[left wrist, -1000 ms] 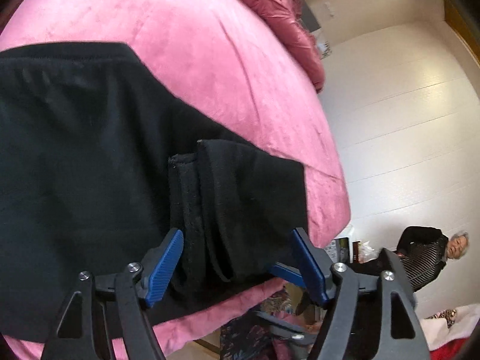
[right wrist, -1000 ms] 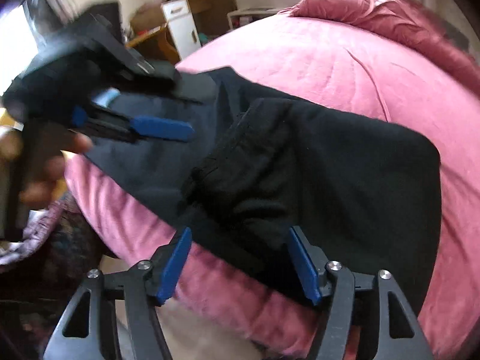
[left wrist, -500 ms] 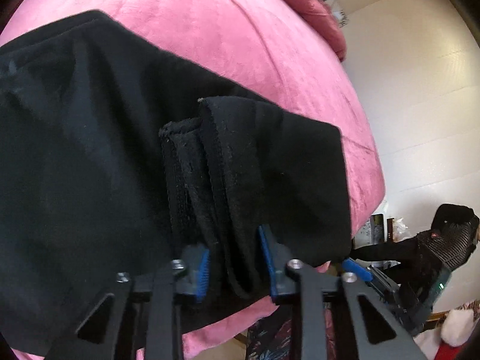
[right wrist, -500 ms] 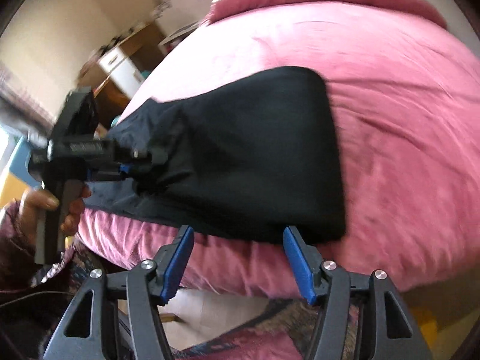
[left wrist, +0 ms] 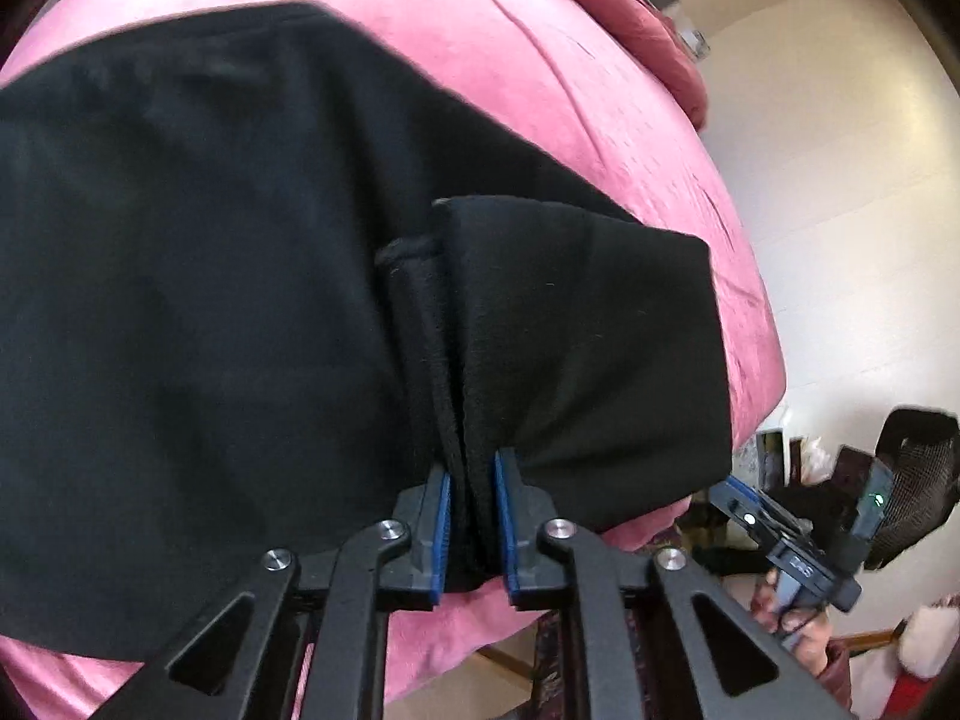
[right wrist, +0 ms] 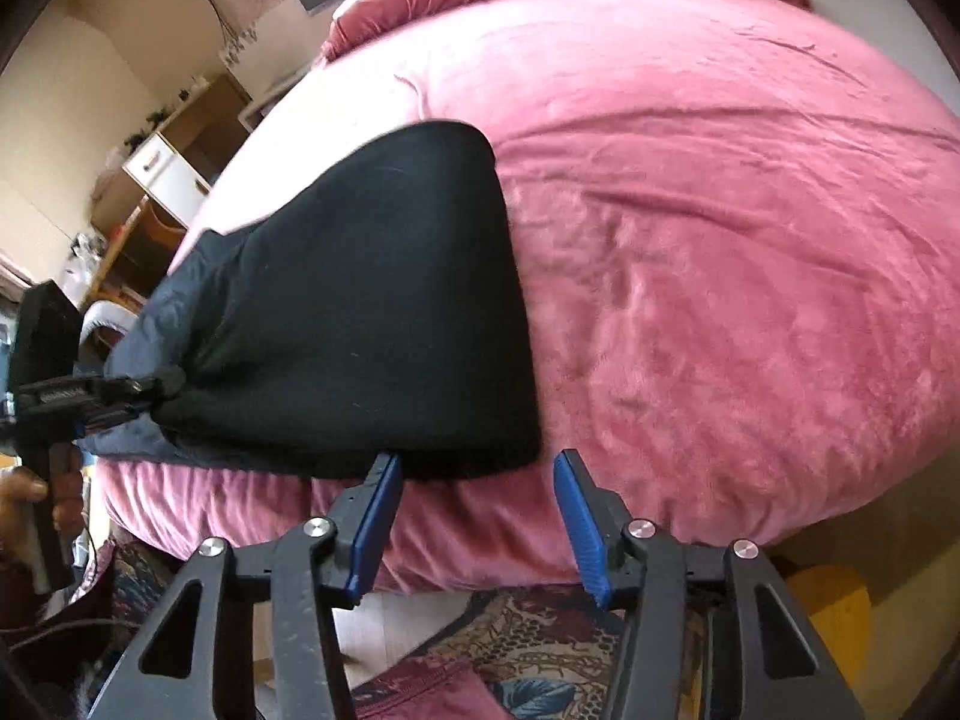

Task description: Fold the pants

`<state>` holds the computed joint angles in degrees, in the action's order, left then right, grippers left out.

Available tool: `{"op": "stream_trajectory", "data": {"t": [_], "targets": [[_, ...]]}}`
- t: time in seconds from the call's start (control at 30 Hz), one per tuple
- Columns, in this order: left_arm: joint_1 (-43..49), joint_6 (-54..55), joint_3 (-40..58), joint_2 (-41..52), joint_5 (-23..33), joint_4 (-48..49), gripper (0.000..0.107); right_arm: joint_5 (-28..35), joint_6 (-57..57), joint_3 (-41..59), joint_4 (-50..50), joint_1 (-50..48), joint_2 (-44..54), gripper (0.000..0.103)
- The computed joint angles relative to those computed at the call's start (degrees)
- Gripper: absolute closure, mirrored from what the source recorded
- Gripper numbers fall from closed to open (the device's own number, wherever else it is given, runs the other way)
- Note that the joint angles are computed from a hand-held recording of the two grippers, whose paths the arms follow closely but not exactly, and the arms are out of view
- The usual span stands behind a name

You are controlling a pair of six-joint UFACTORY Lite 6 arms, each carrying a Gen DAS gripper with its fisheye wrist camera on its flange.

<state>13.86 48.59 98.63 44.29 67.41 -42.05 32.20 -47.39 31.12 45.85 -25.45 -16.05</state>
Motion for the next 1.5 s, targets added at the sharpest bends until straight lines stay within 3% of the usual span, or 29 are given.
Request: {"op": "stream_trajectory", "data": {"t": [0.1,0.27,0.4,0.6,0.63,0.7,0.83,0.93,1.0,1.07,1.23,1.43,1.5], "targets": [[0.28,1.48,-2.75,-3.32,-2.25,-0.31,0.075,1.46,2.44,0.88,-2.25,-0.16,-2.84,0.050],[4.69,3.63,-0.74,-4.84,-0.04,-1.75,0.075,-0.21,5.21,7.43,-0.87,7.42,-0.09,0.050],[5.17,1.42,6.14,-2.59,1.81,-1.94,0.074,-3.34,5.52,16.26,3.01,17.62,10.30,0.050],[5.19,1.49,4.76,-3.99,-2.78,0.41,0.071,-6.69,8.94,34.96,1.63,31.41,30.14,0.050],[5.76,1.50,4.98,-3.62,-3.18,1.03,0.070,-6.97,9.93,38.40,0.82,33.37,33.65,0.052],[6.78,0.59,6.61,-1.91,-2.54,1.85,0.070,-7.57,14.57,45.07,-3.41,36.59,40.23,0.069],[9.21,2.65,6.47,-0.93,-1.39,0.44,0.070,-5.62,23.25,53.42,-9.25,38.75,48.97,0.072],[11.26,4.07,7.13,0.32,0.13,0.39,0.070,-7.34,30.97,53.86,-19.14,40.90,49.60,0.084],[12.28,4.62,7.81,1.13,0.98,-0.29,0.070,-6.69,30.97,53.92,-19.33,40.75,49.30,0.098],[13.36,6.10,6.82,1.01,1.37,-1.47,0.070,-5.30,25.82,53.12,-13.79,39.48,47.57,0.103],[15.08,7.34,6.55,1.25,1.26,-2.43,0.070,-5.31,19.79,48.98,-7.74,39.71,43.25,0.103],[15.30,5.82,11.41,3.14,0.82,-1.62,0.070,-6.16,20.16,46.84,-9.72,39.78,44.48,0.102],[14.98,4.72,15.03,5.01,0.88,-1.39,0.070,-5.02,20.07,46.87,-10.25,39.54,42.66,0.098]]}}
